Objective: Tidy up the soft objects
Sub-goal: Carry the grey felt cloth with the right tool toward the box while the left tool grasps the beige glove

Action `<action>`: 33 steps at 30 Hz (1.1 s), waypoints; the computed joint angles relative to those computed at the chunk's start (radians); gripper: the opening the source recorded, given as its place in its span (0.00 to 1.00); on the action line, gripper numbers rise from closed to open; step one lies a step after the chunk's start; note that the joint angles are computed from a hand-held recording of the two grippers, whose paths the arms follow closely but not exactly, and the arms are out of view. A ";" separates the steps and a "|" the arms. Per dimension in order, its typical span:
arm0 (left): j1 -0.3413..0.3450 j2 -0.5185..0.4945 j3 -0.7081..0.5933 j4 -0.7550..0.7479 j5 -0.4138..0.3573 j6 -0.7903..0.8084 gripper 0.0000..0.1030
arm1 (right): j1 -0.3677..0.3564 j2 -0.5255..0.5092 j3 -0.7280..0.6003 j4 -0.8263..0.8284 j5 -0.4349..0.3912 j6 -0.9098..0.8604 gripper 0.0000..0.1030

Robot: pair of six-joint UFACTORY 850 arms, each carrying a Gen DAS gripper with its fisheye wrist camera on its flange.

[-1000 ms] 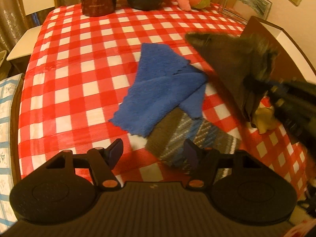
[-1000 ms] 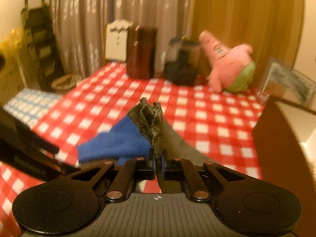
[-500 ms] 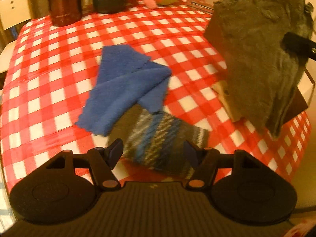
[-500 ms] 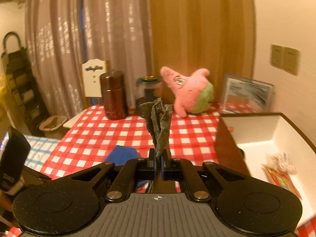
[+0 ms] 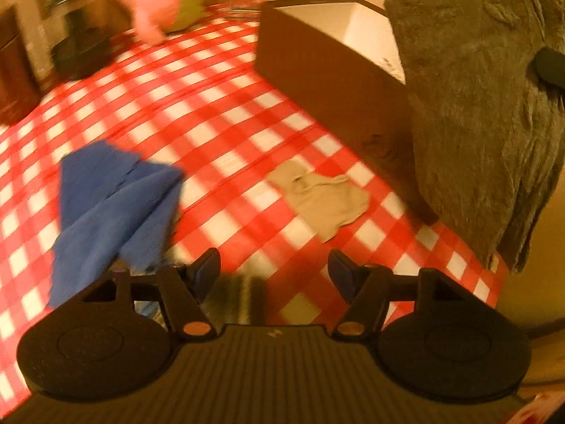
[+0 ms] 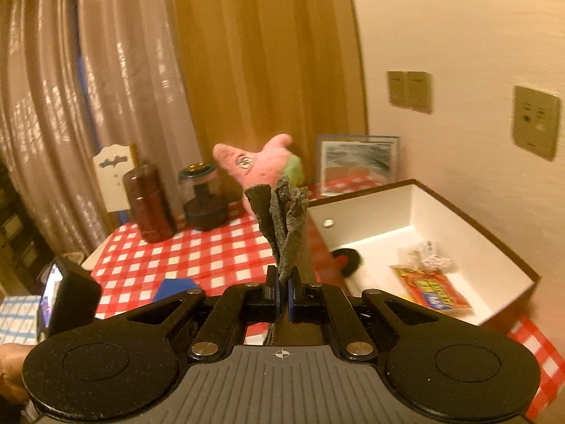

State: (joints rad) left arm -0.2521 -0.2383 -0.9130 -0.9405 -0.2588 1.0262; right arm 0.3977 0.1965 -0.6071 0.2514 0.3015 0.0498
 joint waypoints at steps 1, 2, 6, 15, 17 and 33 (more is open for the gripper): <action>-0.010 -0.009 -0.010 -0.002 -0.001 0.007 0.63 | -0.006 0.005 0.004 0.015 -0.007 -0.009 0.04; -0.018 -0.019 -0.021 -0.007 -0.005 0.019 0.63 | -0.012 0.012 0.010 0.027 -0.016 -0.013 0.04; -0.044 -0.059 -0.060 0.016 -0.024 0.008 0.63 | -0.037 0.036 0.037 0.030 -0.043 0.022 0.04; -0.085 -0.159 -0.141 0.106 -0.037 -0.088 0.63 | -0.089 0.074 0.080 0.012 -0.079 0.100 0.04; -0.093 -0.178 -0.156 0.141 -0.028 -0.123 0.62 | -0.094 0.076 0.084 0.049 -0.085 0.077 0.04; -0.089 -0.216 -0.177 0.158 0.016 -0.109 0.03 | -0.099 0.031 0.061 0.051 -0.094 0.106 0.04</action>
State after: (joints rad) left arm -0.3410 -0.4547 -1.0895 -0.7825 -0.2432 0.9173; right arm 0.2989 0.2279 -0.5464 0.3026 0.2075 0.1556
